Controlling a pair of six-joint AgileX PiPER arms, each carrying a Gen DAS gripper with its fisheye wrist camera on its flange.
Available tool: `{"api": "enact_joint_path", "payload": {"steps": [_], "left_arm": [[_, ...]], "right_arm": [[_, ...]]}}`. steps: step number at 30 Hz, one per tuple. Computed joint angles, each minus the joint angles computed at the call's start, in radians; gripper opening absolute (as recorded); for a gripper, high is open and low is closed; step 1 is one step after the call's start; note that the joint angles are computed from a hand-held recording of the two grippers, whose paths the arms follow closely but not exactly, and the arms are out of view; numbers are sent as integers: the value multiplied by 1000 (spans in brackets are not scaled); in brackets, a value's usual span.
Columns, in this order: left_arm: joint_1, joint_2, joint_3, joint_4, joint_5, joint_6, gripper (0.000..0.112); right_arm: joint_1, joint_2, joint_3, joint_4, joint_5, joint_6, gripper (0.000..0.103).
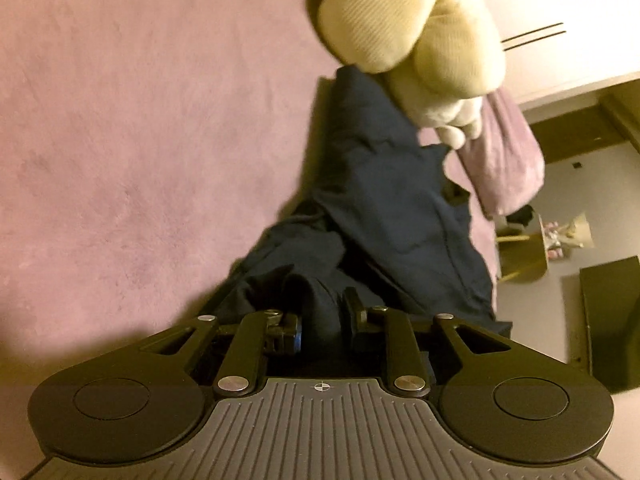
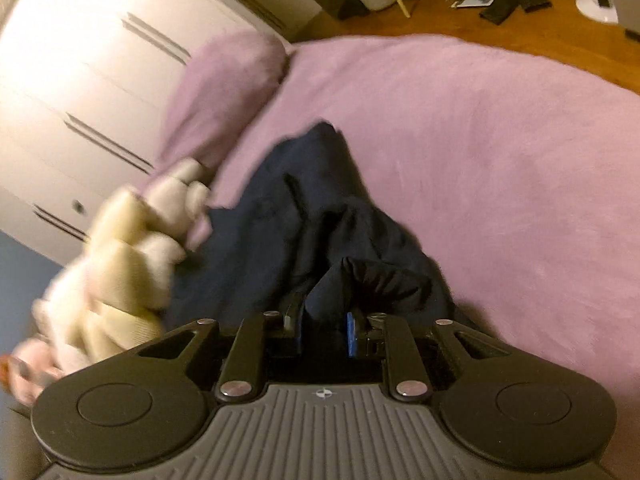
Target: Fold large clothes
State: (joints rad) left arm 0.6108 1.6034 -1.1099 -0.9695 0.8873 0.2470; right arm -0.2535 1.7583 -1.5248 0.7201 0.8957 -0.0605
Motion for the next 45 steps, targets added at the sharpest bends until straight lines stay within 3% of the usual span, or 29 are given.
{"api": "enact_joint_path", "payload": {"steps": [3, 7, 9, 12, 13, 15, 16, 17, 19, 22, 25, 28, 31, 33, 34, 35, 36, 39, 42, 45], "left_arm": [[6, 21, 32, -60, -20, 83, 26], [78, 21, 43, -165, 51, 114, 37], [109, -23, 66, -206, 48, 162, 53], [126, -163, 131, -217, -100, 253, 81], [136, -199, 148, -227, -133, 290, 83], [163, -224, 153, -234, -123, 347, 91], [169, -223, 150, -216, -104, 347, 92], [169, -216, 143, -188, -81, 342, 92], [149, -196, 139, -136, -61, 339, 92], [85, -165, 136, -55, -84, 326, 92], [12, -129, 116, -12, -120, 319, 92], [-26, -113, 102, -31, -131, 364, 88], [-87, -108, 71, 86, -168, 306, 66], [-129, -104, 51, 191, -192, 231, 37], [-136, -101, 43, 214, -184, 219, 29], [-137, -107, 46, 199, -177, 240, 20], [-139, -123, 48, 203, -176, 244, 18], [-106, -188, 32, 142, -119, 296, 16], [-69, -220, -43, 49, -68, 350, 16], [-128, -187, -144, 89, -170, 318, 17]], "right_arm": [[8, 47, 41, 8, -40, -16, 20], [-20, 58, 113, 123, -73, -159, 19], [-21, 52, 87, 110, -44, -198, 23], [-90, -5, 119, 252, -27, -354, 34], [-117, -21, 136, 314, -11, -409, 39], [-148, -45, 153, 351, 12, -462, 43], [-153, -60, 164, 349, 5, -481, 48], [-160, -81, 188, 358, -20, -510, 60], [-197, -108, 250, 472, -51, -591, 70], [-239, -76, 238, 490, -37, -517, 70], [-148, -74, 181, 239, -96, -483, 69], [-62, -69, 164, 93, -152, -504, 66], [-1, -57, 148, 20, -205, -525, 58], [52, -41, 124, -72, -239, -495, 50], [79, -31, 112, -117, -253, -478, 40], [95, -24, 105, -151, -262, -467, 21], [109, -24, 110, -180, -279, -456, 9], [129, -85, 170, -195, -340, -504, 7], [94, -158, 196, -56, -341, -621, 7], [47, -188, 143, 98, -299, -688, 7]]}}
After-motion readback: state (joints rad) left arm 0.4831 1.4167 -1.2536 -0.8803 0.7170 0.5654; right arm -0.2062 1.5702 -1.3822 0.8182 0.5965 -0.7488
